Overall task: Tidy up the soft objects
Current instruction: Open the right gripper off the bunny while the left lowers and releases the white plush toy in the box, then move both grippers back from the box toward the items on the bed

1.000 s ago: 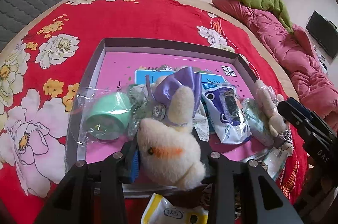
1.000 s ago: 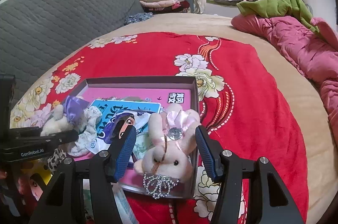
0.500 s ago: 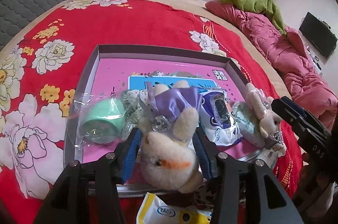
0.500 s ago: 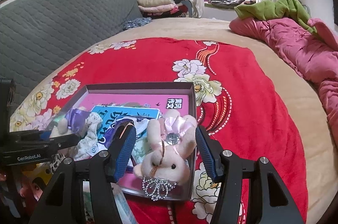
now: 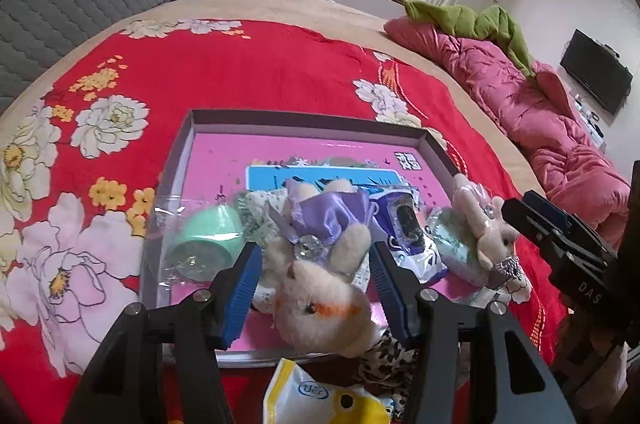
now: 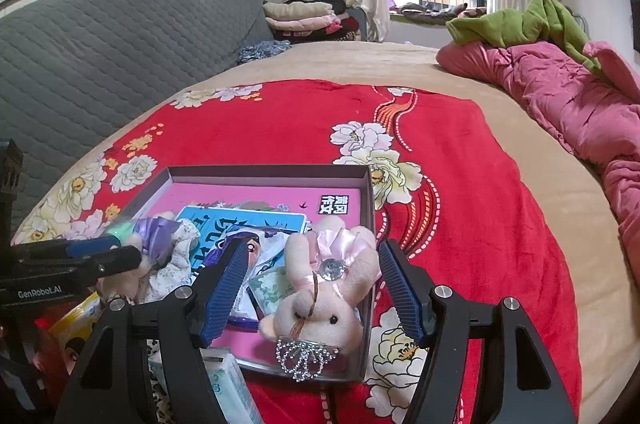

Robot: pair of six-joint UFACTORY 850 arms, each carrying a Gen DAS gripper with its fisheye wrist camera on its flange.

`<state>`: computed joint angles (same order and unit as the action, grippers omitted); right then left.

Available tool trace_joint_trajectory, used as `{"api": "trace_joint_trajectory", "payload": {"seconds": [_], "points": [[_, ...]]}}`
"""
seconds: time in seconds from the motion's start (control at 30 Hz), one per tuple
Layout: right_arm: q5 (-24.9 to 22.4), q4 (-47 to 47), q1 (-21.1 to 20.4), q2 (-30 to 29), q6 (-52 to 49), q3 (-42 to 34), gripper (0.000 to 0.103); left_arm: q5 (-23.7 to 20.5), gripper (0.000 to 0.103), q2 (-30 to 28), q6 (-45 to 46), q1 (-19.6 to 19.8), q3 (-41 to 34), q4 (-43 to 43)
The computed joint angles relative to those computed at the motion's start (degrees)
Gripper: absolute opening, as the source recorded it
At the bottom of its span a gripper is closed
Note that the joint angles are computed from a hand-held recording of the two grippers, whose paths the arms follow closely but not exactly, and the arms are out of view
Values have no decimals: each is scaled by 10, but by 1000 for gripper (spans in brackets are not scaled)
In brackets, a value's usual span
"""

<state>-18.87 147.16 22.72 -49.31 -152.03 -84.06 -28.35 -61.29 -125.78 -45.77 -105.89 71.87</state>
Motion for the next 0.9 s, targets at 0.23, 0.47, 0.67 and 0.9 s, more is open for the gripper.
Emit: {"api": "trace_joint_trajectory", "payload": {"seconds": [0.23,0.47,0.67,0.9], "points": [[-6,10,3,6,-17,6,70,-8,56,11,-21,-3,15,14],[-15,41,3,13,-46,17,72,-29,65,24,-50,-9,34,40],[-30,53,2,23,-59,32,74,-45,67,43,-88,-14,62,67],[-45,79,3,35,-90,50,74,-60,68,66,-120,-19,96,79]]}}
